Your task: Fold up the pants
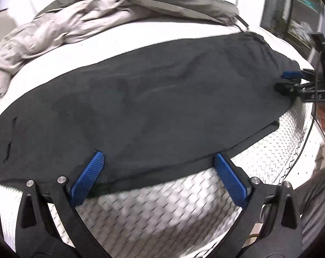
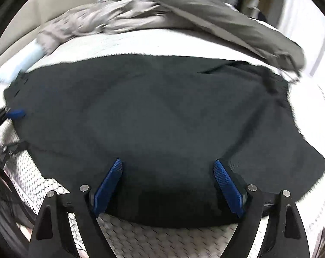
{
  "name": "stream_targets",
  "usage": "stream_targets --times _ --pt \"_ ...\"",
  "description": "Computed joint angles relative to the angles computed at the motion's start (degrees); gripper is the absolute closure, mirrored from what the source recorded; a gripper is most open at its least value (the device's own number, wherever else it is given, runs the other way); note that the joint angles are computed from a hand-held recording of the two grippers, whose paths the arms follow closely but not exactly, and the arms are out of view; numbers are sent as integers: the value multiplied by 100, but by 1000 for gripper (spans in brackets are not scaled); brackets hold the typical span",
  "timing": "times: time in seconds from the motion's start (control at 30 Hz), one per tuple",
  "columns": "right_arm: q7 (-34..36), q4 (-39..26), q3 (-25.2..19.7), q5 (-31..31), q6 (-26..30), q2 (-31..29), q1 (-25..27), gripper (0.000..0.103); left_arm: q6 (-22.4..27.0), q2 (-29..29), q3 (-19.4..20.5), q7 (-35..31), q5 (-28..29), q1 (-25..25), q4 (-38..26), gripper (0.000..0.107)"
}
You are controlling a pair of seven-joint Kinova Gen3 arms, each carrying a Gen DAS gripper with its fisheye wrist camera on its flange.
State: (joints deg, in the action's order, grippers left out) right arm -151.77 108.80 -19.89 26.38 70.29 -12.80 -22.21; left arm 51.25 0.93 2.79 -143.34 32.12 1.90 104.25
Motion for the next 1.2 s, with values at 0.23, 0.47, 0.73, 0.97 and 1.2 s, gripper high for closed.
stream_targets --times 0.23,0.47,0.73,0.97,1.2 --pt "-1607 213 300 -49 -1031 -413 -599 5 482 -241 -418 231 782 -499 108 8" --pt "-2355 460 -1546 -156 -2081 -313 895 5 1423 -154 -772 103 1212 -1000 161 20" --pt "-2692 1302 -1654 -922 -3877 -930 1217 5 2204 258 -692 307 1889 -1403 164 25" --pt "-4230 1785 -2720 -219 -5477 -894 2879 6 1025 174 -328 1007 1966 -993 451 25" --pt "-5616 1117 -4380 1398 -4732 -275 4425 9 -21 31 -162 1558 1877 -531 693 38"
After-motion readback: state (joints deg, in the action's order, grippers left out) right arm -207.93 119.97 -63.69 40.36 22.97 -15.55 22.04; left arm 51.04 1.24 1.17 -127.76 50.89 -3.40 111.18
